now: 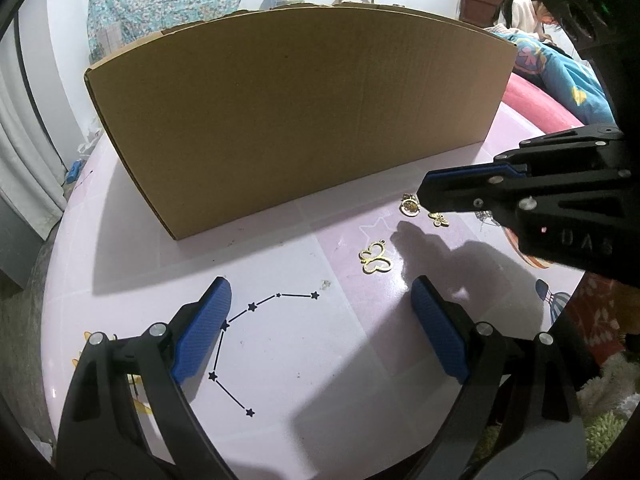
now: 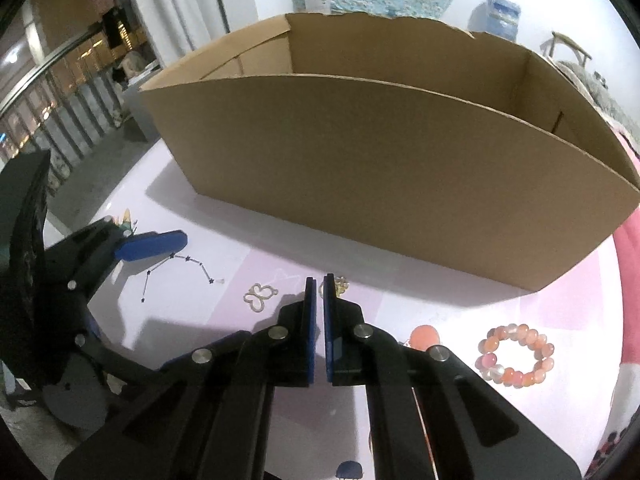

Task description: Organize jewelry

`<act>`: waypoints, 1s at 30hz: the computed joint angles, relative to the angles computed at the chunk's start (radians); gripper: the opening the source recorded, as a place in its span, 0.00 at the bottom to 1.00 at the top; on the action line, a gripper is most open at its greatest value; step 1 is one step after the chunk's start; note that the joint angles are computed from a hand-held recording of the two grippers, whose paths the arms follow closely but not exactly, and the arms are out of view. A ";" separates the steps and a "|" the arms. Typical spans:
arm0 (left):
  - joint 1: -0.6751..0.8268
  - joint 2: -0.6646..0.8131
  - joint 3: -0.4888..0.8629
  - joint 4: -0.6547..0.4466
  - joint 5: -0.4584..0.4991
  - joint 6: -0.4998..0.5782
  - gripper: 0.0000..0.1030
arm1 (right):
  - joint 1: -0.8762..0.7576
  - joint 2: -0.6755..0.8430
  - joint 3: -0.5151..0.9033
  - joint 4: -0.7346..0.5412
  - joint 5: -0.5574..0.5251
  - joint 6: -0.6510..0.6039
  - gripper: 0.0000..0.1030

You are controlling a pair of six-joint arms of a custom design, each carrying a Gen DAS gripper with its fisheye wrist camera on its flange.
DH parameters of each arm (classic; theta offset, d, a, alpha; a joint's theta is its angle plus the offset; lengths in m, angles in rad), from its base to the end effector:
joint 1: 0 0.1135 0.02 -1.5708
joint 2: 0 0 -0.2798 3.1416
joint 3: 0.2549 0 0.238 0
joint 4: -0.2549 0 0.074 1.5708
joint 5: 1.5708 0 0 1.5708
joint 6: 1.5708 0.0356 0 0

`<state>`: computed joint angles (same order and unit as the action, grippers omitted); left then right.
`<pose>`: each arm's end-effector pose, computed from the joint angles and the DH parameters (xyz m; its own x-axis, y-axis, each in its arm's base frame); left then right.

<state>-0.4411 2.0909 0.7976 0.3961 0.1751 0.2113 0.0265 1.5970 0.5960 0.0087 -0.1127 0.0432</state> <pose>0.3119 -0.1541 0.0660 -0.5823 0.5033 -0.6385 0.6554 0.7553 -0.0023 0.2617 0.0109 0.1401 -0.8400 0.0207 -0.5422 -0.0516 0.9917 0.1177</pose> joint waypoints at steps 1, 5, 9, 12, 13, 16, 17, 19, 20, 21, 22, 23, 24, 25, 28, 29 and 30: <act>0.001 0.001 0.000 0.001 0.000 0.000 0.85 | -0.017 0.011 0.008 -0.004 -0.025 0.003 0.04; 0.000 0.000 -0.001 0.001 0.001 0.001 0.85 | -0.043 0.054 0.030 0.011 -0.060 0.013 0.04; 0.004 -0.001 0.003 -0.005 0.005 0.005 0.85 | -0.031 0.104 0.057 -0.016 -0.101 0.002 0.04; 0.003 -0.001 0.001 -0.003 0.004 0.005 0.85 | -0.006 0.087 0.048 -0.029 -0.103 -0.003 0.04; 0.004 -0.002 -0.001 -0.002 0.004 0.006 0.85 | -0.004 0.081 0.044 -0.026 -0.096 0.002 0.04; -0.001 0.001 0.009 -0.008 0.003 0.004 0.85 | -0.026 0.075 0.048 -0.015 -0.078 0.019 0.04; -0.004 0.003 0.010 -0.007 0.002 0.004 0.85 | -0.033 0.086 0.057 -0.014 -0.079 0.021 0.04; 0.004 0.000 0.009 -0.009 0.008 0.012 0.85 | -0.032 0.118 0.078 -0.026 -0.089 0.017 0.04; 0.003 0.002 0.012 -0.010 0.008 0.012 0.85 | -0.025 0.121 0.076 -0.020 -0.095 0.013 0.04; 0.003 0.003 0.014 -0.012 0.009 0.012 0.85 | -0.014 0.123 0.078 -0.029 -0.100 0.002 0.04; 0.003 0.004 0.015 -0.011 0.009 0.012 0.85 | -0.006 0.124 0.080 -0.034 -0.101 -0.004 0.04; 0.003 0.007 0.020 -0.013 0.009 0.011 0.85 | 0.010 0.121 0.078 -0.036 -0.090 -0.007 0.04; 0.002 0.009 0.023 -0.013 0.006 0.008 0.85 | 0.011 0.115 0.075 -0.042 -0.089 -0.011 0.04; 0.002 0.010 0.025 -0.013 0.005 0.008 0.85 | 0.009 0.113 0.076 -0.049 -0.095 -0.011 0.04; -0.002 0.015 0.027 -0.009 0.003 0.005 0.85 | -0.004 0.106 0.073 -0.035 -0.097 0.005 0.04; -0.003 0.019 0.030 -0.008 0.004 0.005 0.85 | -0.013 0.112 0.076 -0.029 -0.101 0.008 0.04; 0.001 0.018 0.028 -0.006 0.006 0.009 0.85 | -0.016 0.121 0.083 -0.033 -0.107 0.007 0.04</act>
<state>-0.4401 2.1090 0.8260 0.3902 0.1808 0.2201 0.0105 1.7177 0.6789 -0.0244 -0.2201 0.0504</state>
